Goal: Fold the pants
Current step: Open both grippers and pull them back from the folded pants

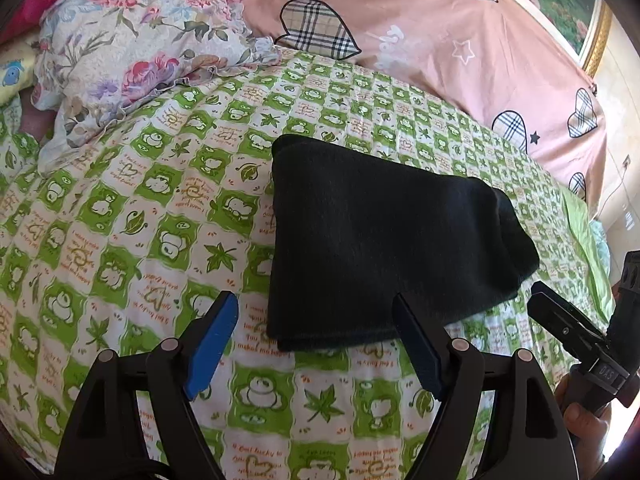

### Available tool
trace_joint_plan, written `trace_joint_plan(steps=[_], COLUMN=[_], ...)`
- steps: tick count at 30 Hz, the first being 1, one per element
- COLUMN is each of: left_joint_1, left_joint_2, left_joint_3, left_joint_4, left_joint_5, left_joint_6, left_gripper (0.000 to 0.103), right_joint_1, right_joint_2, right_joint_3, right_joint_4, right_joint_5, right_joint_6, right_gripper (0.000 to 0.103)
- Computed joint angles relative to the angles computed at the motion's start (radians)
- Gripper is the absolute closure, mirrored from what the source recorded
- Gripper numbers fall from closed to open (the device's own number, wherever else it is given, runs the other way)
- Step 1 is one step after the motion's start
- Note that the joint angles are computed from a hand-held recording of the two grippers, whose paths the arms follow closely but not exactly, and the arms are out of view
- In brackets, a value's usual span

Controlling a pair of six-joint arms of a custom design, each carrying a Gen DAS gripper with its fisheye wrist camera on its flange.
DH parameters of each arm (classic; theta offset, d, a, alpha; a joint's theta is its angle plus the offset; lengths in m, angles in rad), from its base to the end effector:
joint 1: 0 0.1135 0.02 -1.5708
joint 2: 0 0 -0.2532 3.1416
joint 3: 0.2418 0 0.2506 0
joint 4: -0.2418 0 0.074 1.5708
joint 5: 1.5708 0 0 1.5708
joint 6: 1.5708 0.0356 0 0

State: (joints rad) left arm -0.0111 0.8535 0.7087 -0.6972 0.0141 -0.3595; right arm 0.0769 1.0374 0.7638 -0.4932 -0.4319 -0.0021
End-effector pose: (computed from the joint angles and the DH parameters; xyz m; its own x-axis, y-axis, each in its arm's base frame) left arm 0.1760 -0.0025 0.2468 -0.7055 -0.3440 -0.6197 -0.2432 0.9387 -0.2441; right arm 0.2165 0.0316 0.2498 -0.6910 -0.0551 -0.7207 -0.3718 0.8822 0.2889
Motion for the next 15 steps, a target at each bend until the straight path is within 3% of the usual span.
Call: trace_joint_plan(steps=[6,15], left_joint_1=[-0.045,-0.199], left_joint_2=[-0.043,-0.089], left_joint_3=[0.006,0.007], left_joint_4=[-0.057,-0.12], left_joint_5=[-0.05,-0.215], left_joint_6=[-0.002,-0.062], left_gripper=[0.02,0.019], right_joint_1=[0.039,0.083], right_joint_2=[-0.058,-0.121], right_joint_3=[-0.01,-0.04], right_joint_4=[-0.033,-0.046], right_joint_5=[0.028,0.068], right_joint_6=[-0.015,-0.036], right_gripper=[0.003,0.001])
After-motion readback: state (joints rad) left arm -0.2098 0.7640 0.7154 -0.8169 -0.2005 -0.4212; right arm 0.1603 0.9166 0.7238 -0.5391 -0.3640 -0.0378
